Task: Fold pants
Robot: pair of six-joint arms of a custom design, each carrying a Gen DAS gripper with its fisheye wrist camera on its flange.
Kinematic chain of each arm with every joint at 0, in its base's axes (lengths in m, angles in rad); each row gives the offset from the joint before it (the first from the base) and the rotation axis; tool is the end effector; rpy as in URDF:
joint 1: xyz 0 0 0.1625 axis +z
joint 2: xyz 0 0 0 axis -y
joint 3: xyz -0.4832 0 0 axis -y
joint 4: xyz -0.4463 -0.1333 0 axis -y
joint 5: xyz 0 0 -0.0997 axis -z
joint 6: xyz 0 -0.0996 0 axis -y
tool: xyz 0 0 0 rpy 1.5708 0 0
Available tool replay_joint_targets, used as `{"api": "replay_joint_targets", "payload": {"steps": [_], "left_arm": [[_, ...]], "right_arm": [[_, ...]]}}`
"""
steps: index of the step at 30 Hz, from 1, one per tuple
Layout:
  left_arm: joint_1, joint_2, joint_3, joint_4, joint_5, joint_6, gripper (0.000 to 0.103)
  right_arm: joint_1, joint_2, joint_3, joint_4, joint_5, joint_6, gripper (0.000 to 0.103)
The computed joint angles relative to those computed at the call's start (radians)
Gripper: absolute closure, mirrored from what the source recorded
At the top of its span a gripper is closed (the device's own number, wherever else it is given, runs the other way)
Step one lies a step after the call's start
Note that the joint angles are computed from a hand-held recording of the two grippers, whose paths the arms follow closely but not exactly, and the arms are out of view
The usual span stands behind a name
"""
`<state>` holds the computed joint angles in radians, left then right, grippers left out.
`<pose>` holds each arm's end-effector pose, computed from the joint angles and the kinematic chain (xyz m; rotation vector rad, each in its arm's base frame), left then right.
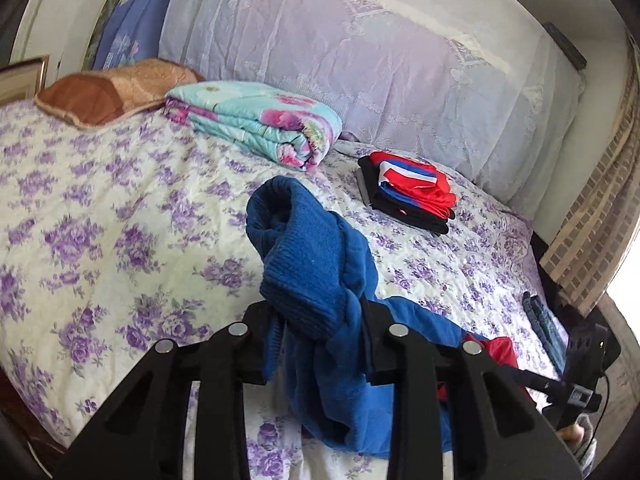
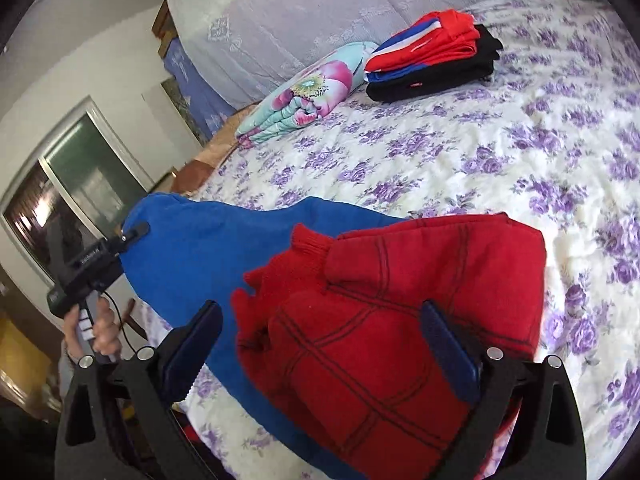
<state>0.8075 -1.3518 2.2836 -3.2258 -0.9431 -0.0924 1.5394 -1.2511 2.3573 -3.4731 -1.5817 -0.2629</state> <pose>-0.2065 -0.4933 0.2815 0.5534 2.5553 -1.2425 0.1167 -0.4967 0.2238 0.3156 -2.7693 1.1571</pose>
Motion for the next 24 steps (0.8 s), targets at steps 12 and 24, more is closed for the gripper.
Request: {"api": "replay_joint_targets", "payload": {"steps": [12, 24], "left_arm": [[-0.197, 0.159, -0.078, 0.040, 0.003, 0.146, 0.075], [-0.321, 0.491, -0.180, 0.180, 0.035, 0.187, 0.071]], "right_arm": [[-0.202, -0.138, 0.181, -0.341, 0.198, 0.167, 0.004], [-0.426, -0.277, 0.285, -0.449, 0.462, 0.243, 0.004]]}}
